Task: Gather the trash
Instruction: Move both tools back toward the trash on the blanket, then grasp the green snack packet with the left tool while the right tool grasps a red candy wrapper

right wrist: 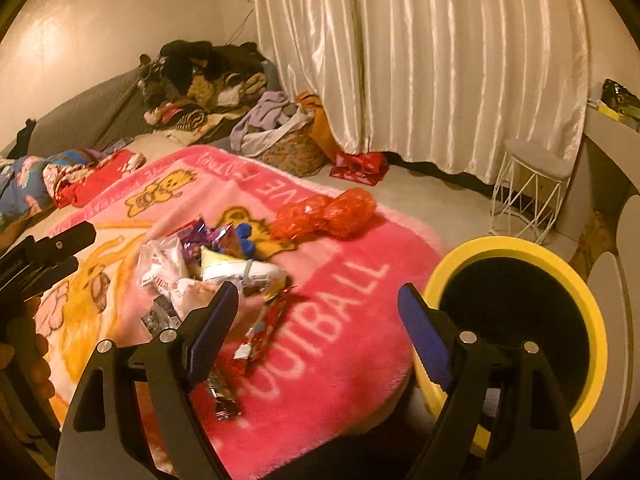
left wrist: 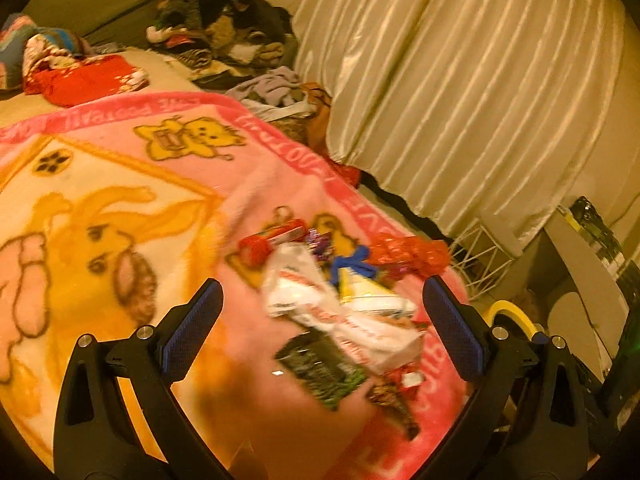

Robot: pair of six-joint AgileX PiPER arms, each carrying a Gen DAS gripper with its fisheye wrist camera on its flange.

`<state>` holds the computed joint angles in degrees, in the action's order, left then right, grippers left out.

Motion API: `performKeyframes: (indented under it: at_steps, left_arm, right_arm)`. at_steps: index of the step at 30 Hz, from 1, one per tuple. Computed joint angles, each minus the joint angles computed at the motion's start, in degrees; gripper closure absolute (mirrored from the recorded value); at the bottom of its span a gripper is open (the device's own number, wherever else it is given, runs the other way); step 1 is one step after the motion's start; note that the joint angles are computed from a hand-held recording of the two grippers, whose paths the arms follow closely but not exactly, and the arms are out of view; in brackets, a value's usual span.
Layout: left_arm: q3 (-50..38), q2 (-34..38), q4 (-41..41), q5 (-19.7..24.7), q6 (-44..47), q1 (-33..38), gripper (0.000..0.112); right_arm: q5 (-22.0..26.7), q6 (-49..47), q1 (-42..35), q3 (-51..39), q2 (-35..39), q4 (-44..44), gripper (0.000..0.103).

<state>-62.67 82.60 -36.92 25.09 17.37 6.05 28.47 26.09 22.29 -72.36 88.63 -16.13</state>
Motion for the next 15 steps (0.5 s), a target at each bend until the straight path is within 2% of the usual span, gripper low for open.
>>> performKeyframes:
  at_steps: [3,8,15]
  left_arm:
    - [1.18,0.03,-1.9,1.1,2.13,2.05,0.021]
    - [2.71,1.19,-7.37,3.9,8.38,4.98,0.033]
    - [3.28,7.16,-17.9,12.16,14.24,6.95,0.062]
  right_arm:
    - [1.35,0.23,1.23,-2.09,2.73,-0.19,0.024]
    - [3.17,0.12,2.01,-4.88,6.78,1.51,0.027]
    - [7.34,-5.61,0.57,-10.61,13.34,10.17,0.048]
